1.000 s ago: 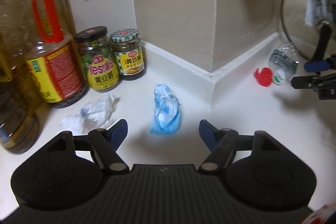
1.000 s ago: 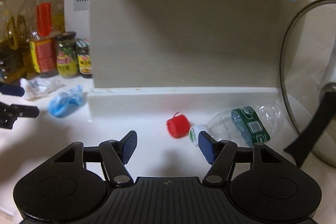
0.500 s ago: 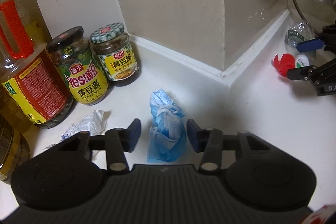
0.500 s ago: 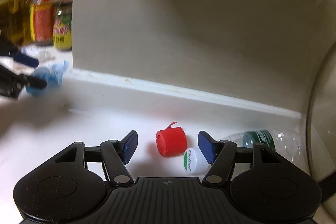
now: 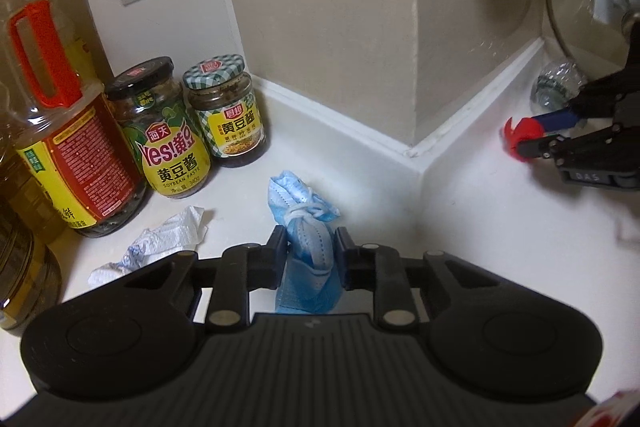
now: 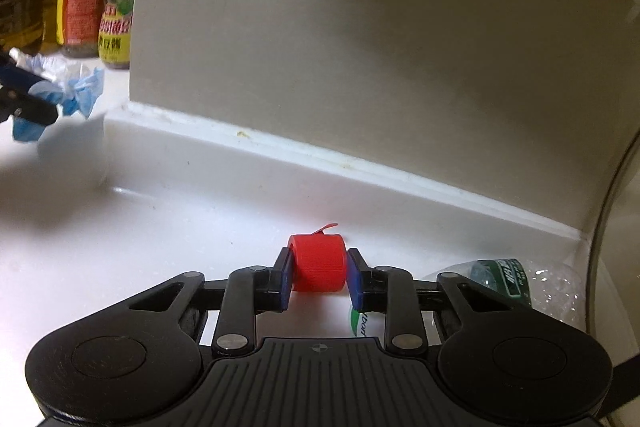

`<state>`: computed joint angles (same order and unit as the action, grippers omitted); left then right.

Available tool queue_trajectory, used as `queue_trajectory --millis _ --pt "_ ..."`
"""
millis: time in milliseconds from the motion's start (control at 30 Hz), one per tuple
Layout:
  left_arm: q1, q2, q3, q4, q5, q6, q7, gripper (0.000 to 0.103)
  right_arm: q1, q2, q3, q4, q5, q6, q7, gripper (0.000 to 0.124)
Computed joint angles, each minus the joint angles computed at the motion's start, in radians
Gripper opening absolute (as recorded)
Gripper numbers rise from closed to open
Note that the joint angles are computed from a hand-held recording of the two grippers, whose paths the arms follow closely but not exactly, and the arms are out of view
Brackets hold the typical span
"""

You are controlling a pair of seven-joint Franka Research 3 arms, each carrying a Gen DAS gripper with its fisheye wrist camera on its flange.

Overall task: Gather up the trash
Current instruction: 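Grasp the red bottle cap with the right tool while the left tool grasps the blue mask, then carry the red cap and blue mask over the wastebasket with both tools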

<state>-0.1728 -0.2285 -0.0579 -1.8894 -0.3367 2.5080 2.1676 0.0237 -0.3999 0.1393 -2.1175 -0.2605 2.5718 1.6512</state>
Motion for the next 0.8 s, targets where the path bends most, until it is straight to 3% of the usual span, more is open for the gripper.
queue_trajectory --millis 400,800 --pt "-0.066 -0.216 0.08 -0.148 -0.119 -0.085 0.035 0.022 0.018 -0.243 0.061 -0.102 0.098 -0.081 0.146 0.028" --pt "-0.116 -0.501 0.219 -0.305 -0.154 -0.297 0.118 0.022 0.08 -0.396 0.243 -0.09 0.173 -0.224 0.414 0.028"
